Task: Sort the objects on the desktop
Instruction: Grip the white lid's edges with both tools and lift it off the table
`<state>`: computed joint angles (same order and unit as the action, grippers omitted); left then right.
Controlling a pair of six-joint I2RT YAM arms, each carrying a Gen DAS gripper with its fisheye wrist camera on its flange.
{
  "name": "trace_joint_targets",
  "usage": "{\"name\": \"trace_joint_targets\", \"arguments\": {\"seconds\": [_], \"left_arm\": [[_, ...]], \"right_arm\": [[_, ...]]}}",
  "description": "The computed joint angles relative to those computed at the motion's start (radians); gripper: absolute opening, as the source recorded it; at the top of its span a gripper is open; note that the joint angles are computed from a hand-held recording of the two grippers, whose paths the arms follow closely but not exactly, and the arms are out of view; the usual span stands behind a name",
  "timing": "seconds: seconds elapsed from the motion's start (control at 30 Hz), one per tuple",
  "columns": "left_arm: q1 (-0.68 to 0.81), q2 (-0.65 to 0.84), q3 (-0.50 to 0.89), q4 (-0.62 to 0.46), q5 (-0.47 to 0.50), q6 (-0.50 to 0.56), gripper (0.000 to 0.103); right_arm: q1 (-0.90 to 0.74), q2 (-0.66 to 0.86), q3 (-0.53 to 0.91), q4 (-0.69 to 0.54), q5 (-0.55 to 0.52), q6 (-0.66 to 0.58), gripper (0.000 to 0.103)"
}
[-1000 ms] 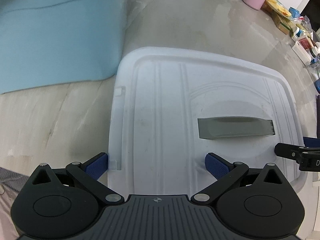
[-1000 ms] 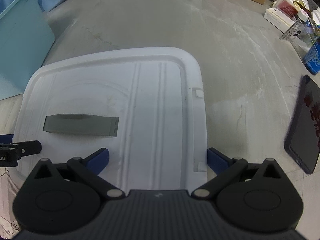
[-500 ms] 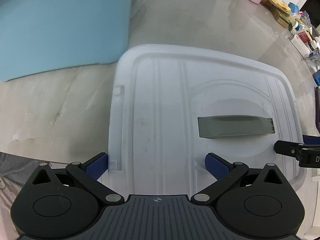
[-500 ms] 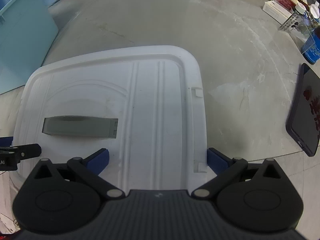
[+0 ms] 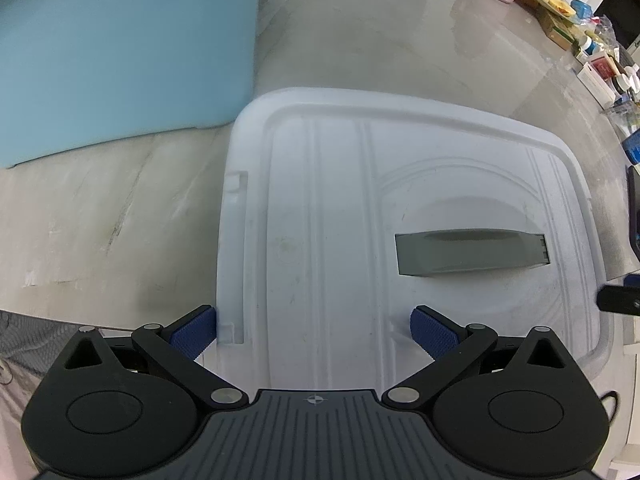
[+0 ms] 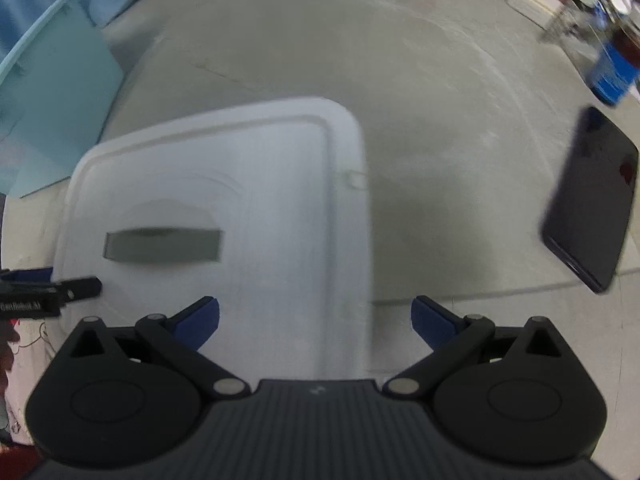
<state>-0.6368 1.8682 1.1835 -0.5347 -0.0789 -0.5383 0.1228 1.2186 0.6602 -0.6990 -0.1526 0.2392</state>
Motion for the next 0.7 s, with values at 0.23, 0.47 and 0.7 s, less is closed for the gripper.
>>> {"name": "trace_joint_targets", "arguments": {"seconds": [0.23,0.47,0.7], "left_arm": [[-0.005,-0.047,-0.059,0.008,-0.001,-0.004,0.103],[-0.016,-0.058,-0.069,0.004,-0.010,-0.017,0.103],[-0.083,-0.104,-0.090,-0.030,-0.054,-0.112,0.103]], "right_arm": [[-0.200,0.183,-0.049,0.109,-0.263,-0.138,0.103],[-0.190,0.375,-0.041,0.302,-0.434,-0.066,0.099],[-0.184,0.425,-0.017,0.306,-0.460,-0.055,0.093]]}}
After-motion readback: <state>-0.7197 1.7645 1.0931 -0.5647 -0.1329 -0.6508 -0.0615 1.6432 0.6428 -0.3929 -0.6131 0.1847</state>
